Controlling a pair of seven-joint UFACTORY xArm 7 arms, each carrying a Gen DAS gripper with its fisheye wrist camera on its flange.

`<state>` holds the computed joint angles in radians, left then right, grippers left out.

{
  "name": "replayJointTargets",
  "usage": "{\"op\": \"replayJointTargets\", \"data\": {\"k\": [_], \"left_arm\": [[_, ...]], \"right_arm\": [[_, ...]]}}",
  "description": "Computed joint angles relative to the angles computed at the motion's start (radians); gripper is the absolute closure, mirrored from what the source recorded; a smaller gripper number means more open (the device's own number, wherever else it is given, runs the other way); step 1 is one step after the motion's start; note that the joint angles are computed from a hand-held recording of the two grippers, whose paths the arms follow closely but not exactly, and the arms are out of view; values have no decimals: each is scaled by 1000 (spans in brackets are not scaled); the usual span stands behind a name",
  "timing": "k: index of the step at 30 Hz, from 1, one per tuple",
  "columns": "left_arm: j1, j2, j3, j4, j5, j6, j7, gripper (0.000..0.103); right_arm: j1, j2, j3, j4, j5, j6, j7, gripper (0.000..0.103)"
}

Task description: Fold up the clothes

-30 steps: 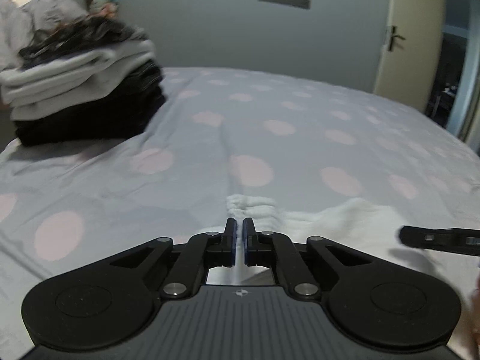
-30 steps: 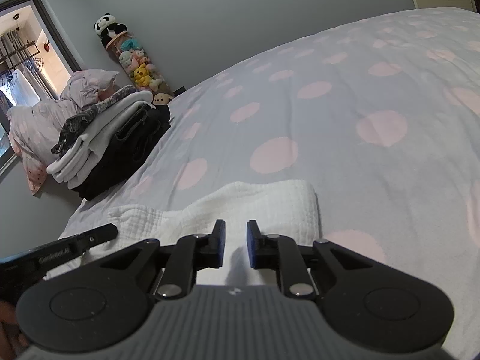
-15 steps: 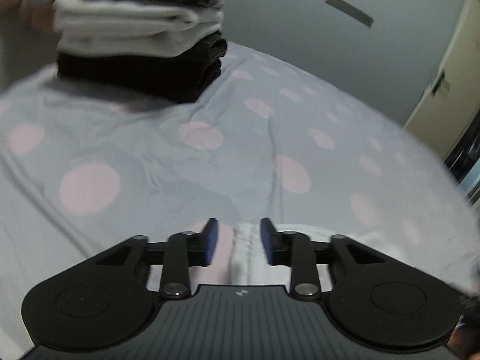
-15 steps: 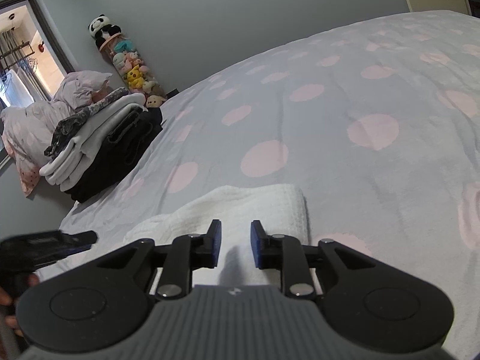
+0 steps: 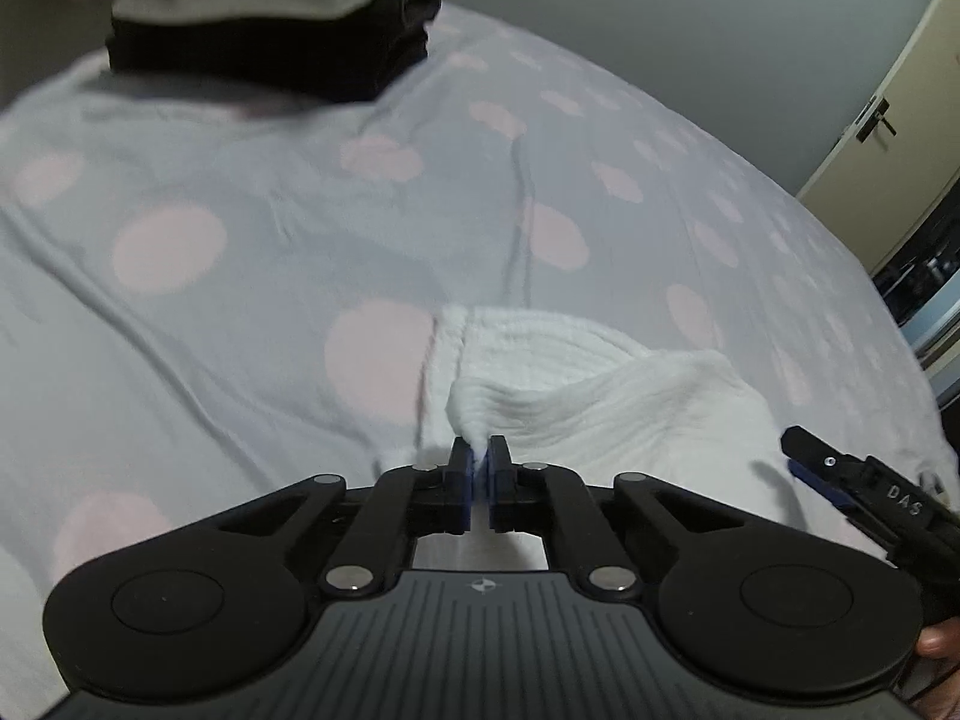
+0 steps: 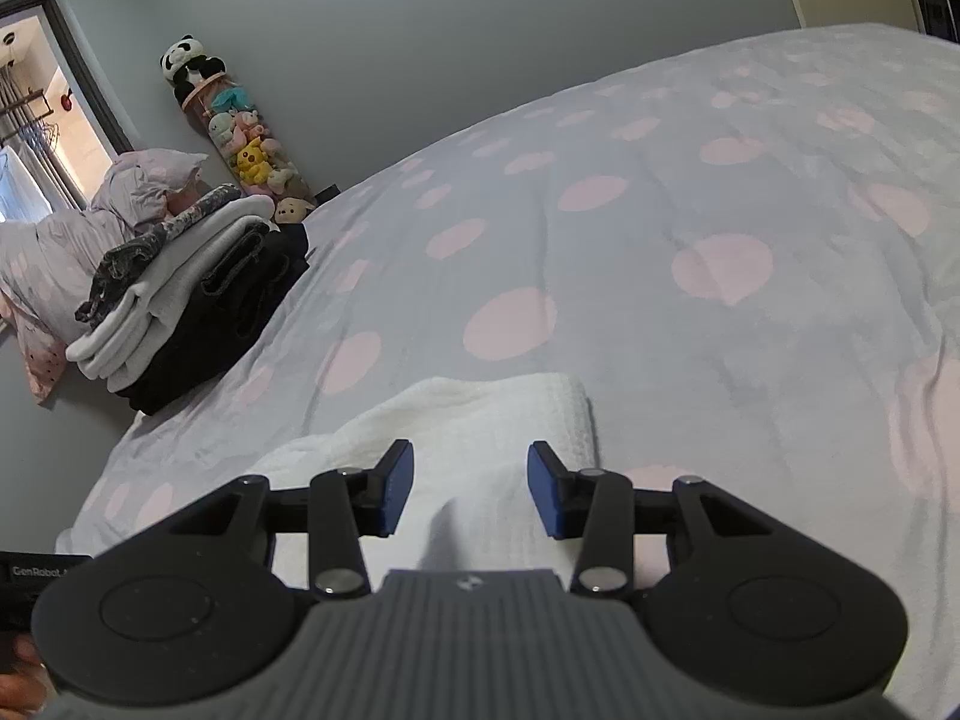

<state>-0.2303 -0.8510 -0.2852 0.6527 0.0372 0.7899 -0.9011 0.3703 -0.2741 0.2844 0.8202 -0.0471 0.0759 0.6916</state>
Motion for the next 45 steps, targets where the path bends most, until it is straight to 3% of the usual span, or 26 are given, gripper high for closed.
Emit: {"op": "replayJointTargets", "data": {"k": [3, 4, 7, 8, 10, 14, 17, 20, 25, 31, 33, 36, 38, 40, 45], "left_arm": [[3, 20, 3, 14, -4, 54, -3, 98], [2, 32, 8, 18, -13, 75, -8, 92], [11, 33, 9, 21, -18, 103, -37, 72], [14, 21, 8, 20, -16, 102, -48, 61], [19, -8, 8, 15, -12, 103, -65, 43], [-5, -41, 39, 1, -69, 145, -85, 42], [-37, -37, 81, -29, -139, 129, -76, 42], [-37, -19, 83, -40, -155, 104, -64, 42], [-39, 3, 83, -78, -161, -9, -40, 40], [-41, 56, 84, -107, -149, -158, -3, 41], [-36, 70, 77, -105, -136, -175, 0, 46], [-17, 88, 48, -90, -101, -168, -15, 60], [-12, 99, 34, -79, -80, -167, -23, 75], [-12, 108, 23, -73, -67, -172, -35, 83], [6, 97, -12, -54, -4, -143, -68, 87]], "right_arm": [[-16, -3, 11, -2, -16, -1, 11, 57], [-13, -2, 8, -3, -15, 1, 8, 57], [-8, 3, 4, 1, -14, 14, 6, 56], [-5, 2, -1, 0, -11, 13, 5, 56], [0, -2, -8, -3, -2, 9, 3, 47], [57, -36, -70, -29, 72, 8, -27, 33], [104, -59, -117, -34, 150, 80, -62, 32], [142, -60, -149, -34, 229, 142, -113, 32], [112, -7, -107, -9, 228, 135, -146, 36], [196, 35, -169, -8, 365, 69, -308, 40], [204, 44, -177, -6, 407, 58, -336, 44], [208, 64, -177, 6, 450, 49, -368, 57], [198, 70, -164, 11, 452, 49, -377, 64], [179, 71, -143, 12, 430, 47, -372, 72], [2, 48, 15, 10, 133, 52, -151, 79]]}}
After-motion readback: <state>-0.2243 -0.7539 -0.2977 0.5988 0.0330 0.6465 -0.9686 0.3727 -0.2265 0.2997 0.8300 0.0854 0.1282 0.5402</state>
